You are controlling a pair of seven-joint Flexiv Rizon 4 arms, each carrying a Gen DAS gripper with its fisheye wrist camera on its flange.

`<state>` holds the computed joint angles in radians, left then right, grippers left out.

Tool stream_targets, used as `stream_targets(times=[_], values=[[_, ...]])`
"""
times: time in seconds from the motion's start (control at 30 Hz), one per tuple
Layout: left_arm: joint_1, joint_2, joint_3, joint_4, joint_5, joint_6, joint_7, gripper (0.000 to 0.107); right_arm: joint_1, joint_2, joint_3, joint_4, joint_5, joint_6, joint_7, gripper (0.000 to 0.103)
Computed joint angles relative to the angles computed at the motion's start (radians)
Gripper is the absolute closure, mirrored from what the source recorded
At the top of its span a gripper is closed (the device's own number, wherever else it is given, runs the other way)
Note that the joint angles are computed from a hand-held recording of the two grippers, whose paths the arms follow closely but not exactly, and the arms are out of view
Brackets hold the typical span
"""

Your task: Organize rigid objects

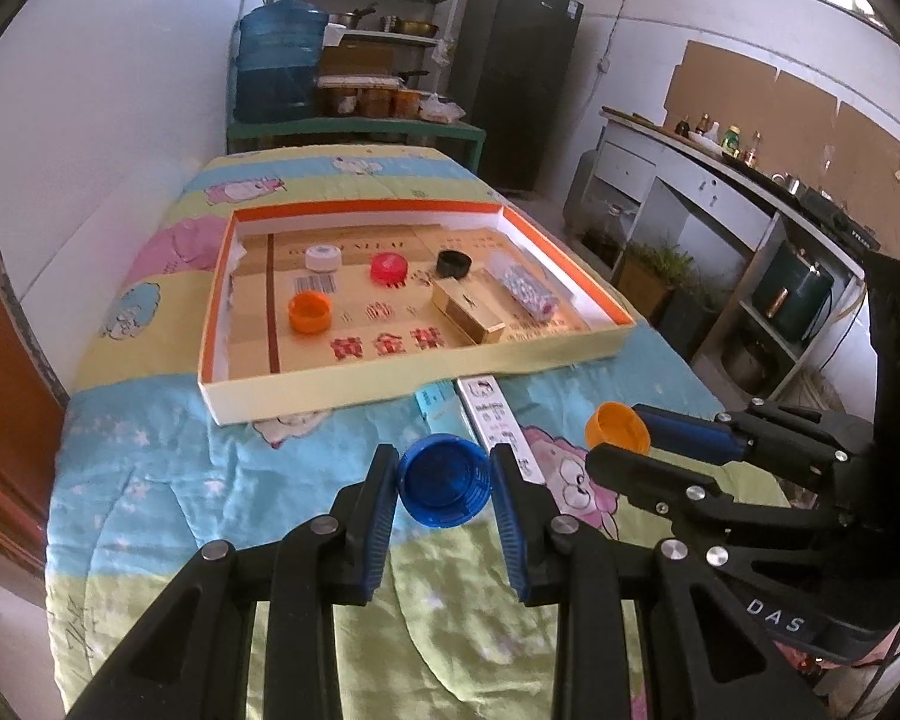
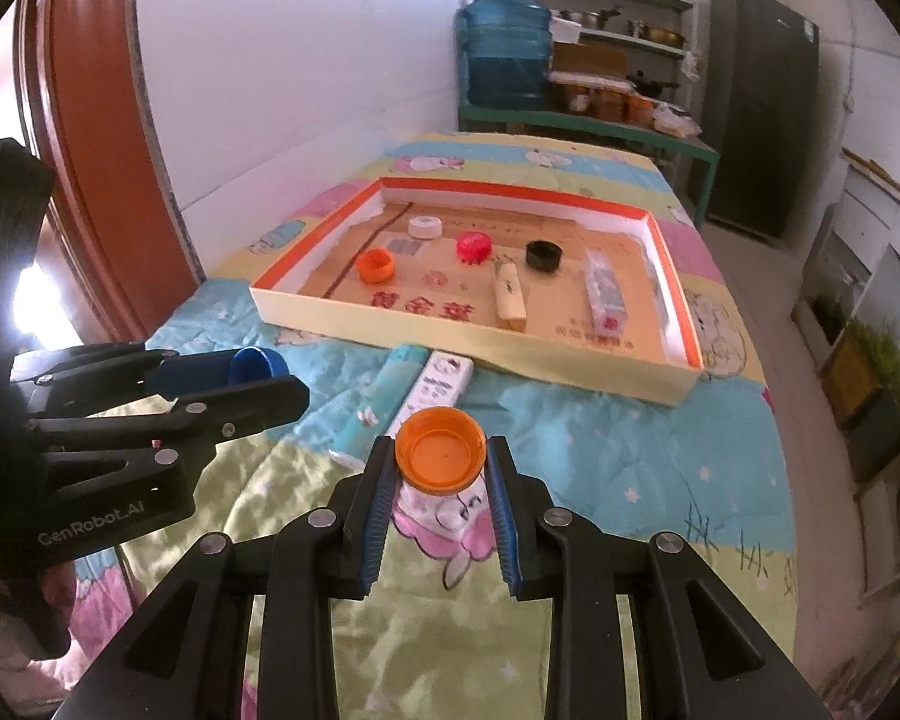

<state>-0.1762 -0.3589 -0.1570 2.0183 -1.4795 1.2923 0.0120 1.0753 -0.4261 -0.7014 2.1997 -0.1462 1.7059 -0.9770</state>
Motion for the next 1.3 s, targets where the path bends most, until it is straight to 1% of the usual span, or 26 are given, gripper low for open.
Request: stream_targets(times=[0.33,0.53,0.73,0.93,1.3], values=[[0.019,-0.025,-0.005,-0.075,-0.023,0.0,0.008,0.075,-0.142,-0.033,0.116,-0.113,-0.064,-0.031,0.007,0.073],[0.036,-0.048,-0.008,-0.126,-0.013,-0.008,-0.007,0.075,-0.192,-0.05,0.14,-0.164,-0.119,-0.043,0.038,0.073],[0.048,-0.066,-0.02,-0.171,-0.021,0.004,0.001,0.075,-0.239,-0.063,0.165,-0.213,-0.169,-0.06,0.063,0.073],[0.065,-0.091,-0.03,-0.212,0.01,0.006,-0.03,0.075,-0.301,-0.079,0.212,-0.266,-0.219,-0.078,0.089,0.073],[0.112,-0.145,-0.065,-0.281,0.125,0.012,-0.138,0.075,-0.43,-0.116,0.328,-0.351,-0.281,-0.104,0.116,0.073]])
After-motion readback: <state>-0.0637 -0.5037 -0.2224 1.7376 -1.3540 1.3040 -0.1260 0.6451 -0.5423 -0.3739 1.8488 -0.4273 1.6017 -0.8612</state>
